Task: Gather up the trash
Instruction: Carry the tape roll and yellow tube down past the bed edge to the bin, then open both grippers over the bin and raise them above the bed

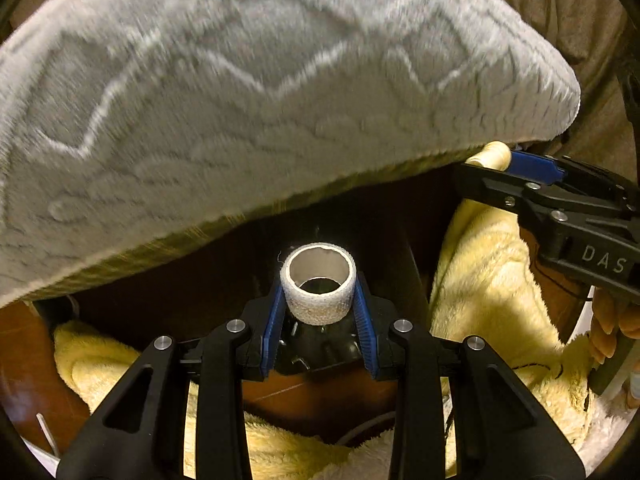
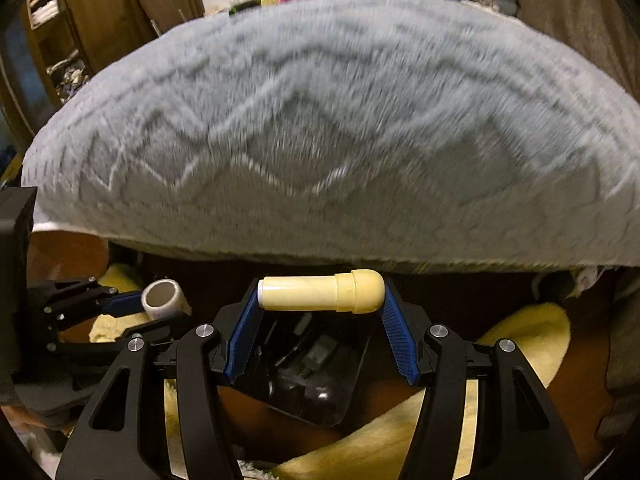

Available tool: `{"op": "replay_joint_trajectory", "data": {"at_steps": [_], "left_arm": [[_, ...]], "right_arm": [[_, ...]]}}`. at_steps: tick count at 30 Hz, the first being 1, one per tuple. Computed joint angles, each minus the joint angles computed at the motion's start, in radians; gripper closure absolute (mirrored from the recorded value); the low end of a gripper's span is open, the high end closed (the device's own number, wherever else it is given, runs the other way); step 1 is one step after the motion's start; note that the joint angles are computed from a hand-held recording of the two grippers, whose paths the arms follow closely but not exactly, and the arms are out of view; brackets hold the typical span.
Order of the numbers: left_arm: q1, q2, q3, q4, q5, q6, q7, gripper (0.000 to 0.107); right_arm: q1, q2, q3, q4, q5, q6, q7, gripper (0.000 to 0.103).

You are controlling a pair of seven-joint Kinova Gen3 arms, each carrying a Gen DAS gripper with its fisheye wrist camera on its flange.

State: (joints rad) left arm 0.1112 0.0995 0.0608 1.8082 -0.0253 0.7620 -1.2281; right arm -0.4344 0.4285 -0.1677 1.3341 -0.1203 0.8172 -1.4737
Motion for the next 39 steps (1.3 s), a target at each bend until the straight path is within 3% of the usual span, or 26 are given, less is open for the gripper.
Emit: {"op": "replay_joint_trajectory", "data": {"at_steps": [11, 17, 20, 32, 39], "left_arm": [[-0.04, 0.102, -0.002, -0.023, 0.094, -0.007, -0.078, 0.076], [-0.054, 0.098, -0.007, -0.007, 0.12, -0.012, -0.11, 0.075], [-0.06, 0.094, -0.013, -0.008, 0.122, -0.006, -0.115, 0.067], [-0.026, -0.031, -0.024, -0.024, -0.031, 0.029, 0.015, 0.037], [-0.035, -0.132, -0.003, -0.066, -0.155, 0.03, 0.086, 0.027]], "right_arm": [[-0.009, 0.102, 0.002, -0.076, -0.013, 0.094, -0.016, 0.044], [-0.017, 0.12, 0.004, -0.098, -0.015, 0.106, -0.026, 0.044], [-0.019, 0.12, 0.005, -0.109, -0.013, 0.107, -0.032, 0.041], [0.037, -0.009, 0.009, -0.038, -0.037, -0.017, -0.05, 0.017], [0.046, -0.073, 0.035, -0.053, 0.008, -0.114, -0.087, 0.013]]}}
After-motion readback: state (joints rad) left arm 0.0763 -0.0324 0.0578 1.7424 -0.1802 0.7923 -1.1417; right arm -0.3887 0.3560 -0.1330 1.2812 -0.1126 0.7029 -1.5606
